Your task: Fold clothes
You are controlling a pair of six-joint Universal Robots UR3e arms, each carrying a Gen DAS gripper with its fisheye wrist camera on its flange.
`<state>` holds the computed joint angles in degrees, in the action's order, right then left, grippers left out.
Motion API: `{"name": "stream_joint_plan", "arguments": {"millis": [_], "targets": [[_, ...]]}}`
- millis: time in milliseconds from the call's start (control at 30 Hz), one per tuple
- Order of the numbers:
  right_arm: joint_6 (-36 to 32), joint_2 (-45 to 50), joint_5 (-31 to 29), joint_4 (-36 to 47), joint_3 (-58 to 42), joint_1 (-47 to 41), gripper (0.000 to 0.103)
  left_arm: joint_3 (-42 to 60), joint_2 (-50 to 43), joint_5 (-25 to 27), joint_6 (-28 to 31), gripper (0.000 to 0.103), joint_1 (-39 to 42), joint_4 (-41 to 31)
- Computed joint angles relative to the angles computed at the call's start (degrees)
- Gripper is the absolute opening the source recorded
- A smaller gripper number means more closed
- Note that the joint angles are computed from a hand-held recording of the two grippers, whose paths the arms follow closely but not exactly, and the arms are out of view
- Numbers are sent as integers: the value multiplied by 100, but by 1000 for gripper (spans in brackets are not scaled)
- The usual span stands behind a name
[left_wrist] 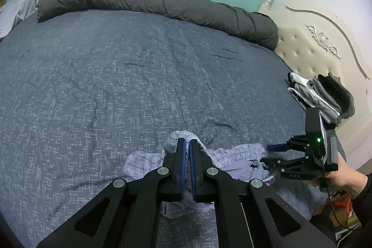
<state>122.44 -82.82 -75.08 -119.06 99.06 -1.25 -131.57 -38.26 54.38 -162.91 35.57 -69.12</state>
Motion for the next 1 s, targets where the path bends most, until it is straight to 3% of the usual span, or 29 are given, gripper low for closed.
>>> {"name": "stream_joint_plan", "arguments": {"millis": [733,800,1000], "targets": [[166,399,-544,-1140,106,1053,38,395,-365,-92,20,3,47,85],[182,412,-511,-1188,112,1039,25,401,-407,-97,45,3,56,96],[233,302,-104,-1068,28,720,11,361,-447,-60,66,3,54,132]]}}
